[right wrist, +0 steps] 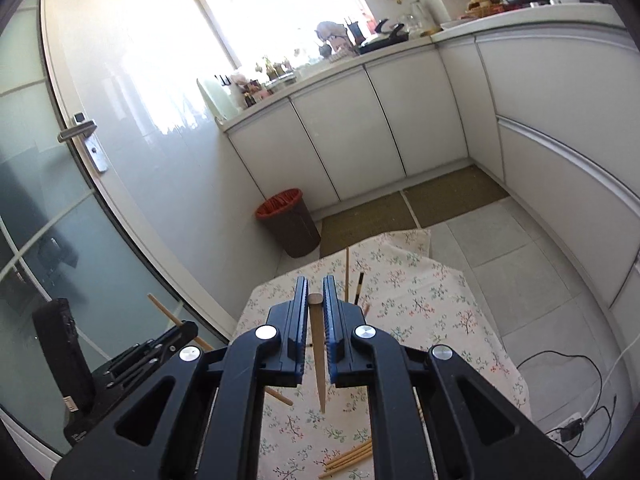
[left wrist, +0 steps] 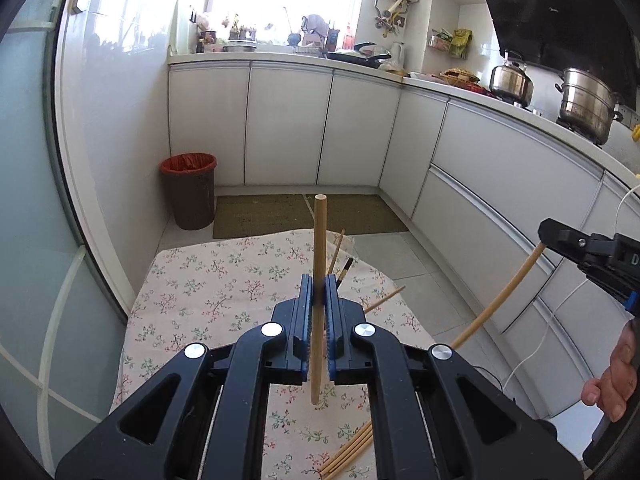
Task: Organize utensils
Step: 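Lift both held chopsticks and carry them over the pink cup, then open both tools to drop the chopsticks into the pink cup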
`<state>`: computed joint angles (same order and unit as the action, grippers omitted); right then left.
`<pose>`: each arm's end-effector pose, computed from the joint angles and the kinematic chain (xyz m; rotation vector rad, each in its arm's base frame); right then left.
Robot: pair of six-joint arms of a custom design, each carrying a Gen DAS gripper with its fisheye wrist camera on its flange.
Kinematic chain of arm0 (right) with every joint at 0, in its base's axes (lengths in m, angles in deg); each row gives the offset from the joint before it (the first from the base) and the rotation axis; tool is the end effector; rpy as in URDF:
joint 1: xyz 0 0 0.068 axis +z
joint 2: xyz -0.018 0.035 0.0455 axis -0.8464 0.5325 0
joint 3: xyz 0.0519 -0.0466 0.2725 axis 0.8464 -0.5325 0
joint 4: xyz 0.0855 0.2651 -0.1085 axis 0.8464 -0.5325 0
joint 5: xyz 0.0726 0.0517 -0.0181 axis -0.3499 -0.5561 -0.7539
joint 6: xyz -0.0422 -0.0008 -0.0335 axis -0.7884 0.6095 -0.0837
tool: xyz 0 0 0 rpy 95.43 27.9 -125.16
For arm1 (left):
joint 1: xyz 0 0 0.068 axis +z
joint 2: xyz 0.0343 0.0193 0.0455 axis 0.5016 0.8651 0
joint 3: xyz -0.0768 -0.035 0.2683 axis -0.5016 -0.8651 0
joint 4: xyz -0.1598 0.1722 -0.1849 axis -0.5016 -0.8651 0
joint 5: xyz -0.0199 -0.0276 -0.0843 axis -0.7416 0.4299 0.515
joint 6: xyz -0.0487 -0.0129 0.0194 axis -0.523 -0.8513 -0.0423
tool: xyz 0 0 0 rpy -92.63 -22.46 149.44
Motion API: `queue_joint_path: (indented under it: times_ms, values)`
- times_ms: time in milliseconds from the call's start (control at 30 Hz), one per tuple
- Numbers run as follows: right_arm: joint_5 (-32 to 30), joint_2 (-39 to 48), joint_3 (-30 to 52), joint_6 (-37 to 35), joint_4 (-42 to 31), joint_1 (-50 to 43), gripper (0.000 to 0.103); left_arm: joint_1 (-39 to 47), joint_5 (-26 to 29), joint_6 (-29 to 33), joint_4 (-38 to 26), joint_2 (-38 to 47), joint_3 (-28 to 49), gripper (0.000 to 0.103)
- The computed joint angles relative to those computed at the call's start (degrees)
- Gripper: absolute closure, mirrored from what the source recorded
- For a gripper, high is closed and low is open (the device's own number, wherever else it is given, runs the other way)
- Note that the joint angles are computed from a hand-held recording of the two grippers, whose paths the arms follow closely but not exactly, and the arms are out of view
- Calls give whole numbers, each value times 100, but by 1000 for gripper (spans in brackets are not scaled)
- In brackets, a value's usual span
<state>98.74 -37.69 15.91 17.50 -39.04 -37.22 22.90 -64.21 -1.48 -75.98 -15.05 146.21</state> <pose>0.1799 0.0571 0.4265 0.4925 1.9734 0.3713 0.2581 -0.0466 0.4005 0.4912 2.1147 -0.4398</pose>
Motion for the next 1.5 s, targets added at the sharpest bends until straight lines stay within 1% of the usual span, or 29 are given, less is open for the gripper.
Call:
queue_joint_path:
  times_ms: [133, 267, 367, 467, 600, 667, 700, 733, 800, 900, 967, 1067, 1167, 1267, 1300, 1333, 1367, 1400, 1433, 1467, 1500]
  values:
    - [-182, 336, 442, -187, 209, -289, 95, -321, -432, -384, 415, 448, 318, 98]
    - [-421, 671, 776, -314, 402, -556, 95, -559, -747, -695, 751, 1009, 575, 98]
    - [-643, 910, 898, -395, 596, -825, 95, -680, -875, -886, 939, 1455, 782, 98]
    - [-752, 1205, 958, -504, 814, -1048, 95, -793, -1061, -948, 1128, 1847, 923, 97]
    - [-983, 1475, 701, -528, 1209, -1346, 95, -861, -1120, -973, 1327, 2348, 1074, 97]
    - [-1101, 1624, 602, -490, 1358, -1443, 95, -858, -1064, -869, 1206, 2617, 1188, 97]
    - [-1129, 1716, 572, -471, 1413, -1473, 95, -848, -1054, -851, 1112, 2707, 1221, 94]
    - [-1126, 1794, 541, -456, 1465, -1475, 95, -817, -1036, -861, 1075, 2741, 1207, 92]
    - [-1099, 1906, 465, -466, 1569, -1487, 95, -709, -985, -989, 1231, 2607, 1006, 80]
    - [-975, 2072, 417, -485, 1681, -1459, 95, -546, -925, -1171, 1552, 2279, 694, 72]
    - [-899, 2175, 381, -475, 1756, -1432, 95, -422, -821, -1323, 1638, 2127, 594, 68]
    - [-761, 2352, 288, -424, 1898, -1365, 95, -231, -545, -1481, 1627, 2050, 556, 66]
    - [-743, 2557, 193, -316, 2064, -1340, 95, -154, -459, -1463, 1602, 2039, 489, 66]
    - [-669, 2750, 27, -336, 2381, -1256, 94, -101, -439, -1464, 1695, 2009, 319, 66]
    - [-736, 2814, -24, -337, 2499, -1248, 91, -97, -449, -1457, 1711, 2013, 280, 65]
    - [-829, 2900, -34, -316, 2548, -1243, 90, -100, -484, -1451, 1733, 2018, 237, 65]
    - [-906, 2979, -17, -278, 2542, -1233, 85, -97, -519, -1428, 1762, 2016, 190, 65]
    - [-949, 3007, -39, -230, 2561, -1221, 72, -103, -564, -1391, 1791, 2003, 145, 64]
    - [-917, 2988, -81, -202, 2605, -1190, 66, -109, -613, -1359, 1833, 1970, 84, 64]
    - [-815, 2930, -140, -207, 2628, -1144, 61, -104, -643, -1333, 1874, 1927, 21, 63]
    - [-718, 2870, -170, -238, 2612, -1098, 61, -98, -646, -1313, 1898, 1883, -29, 60]
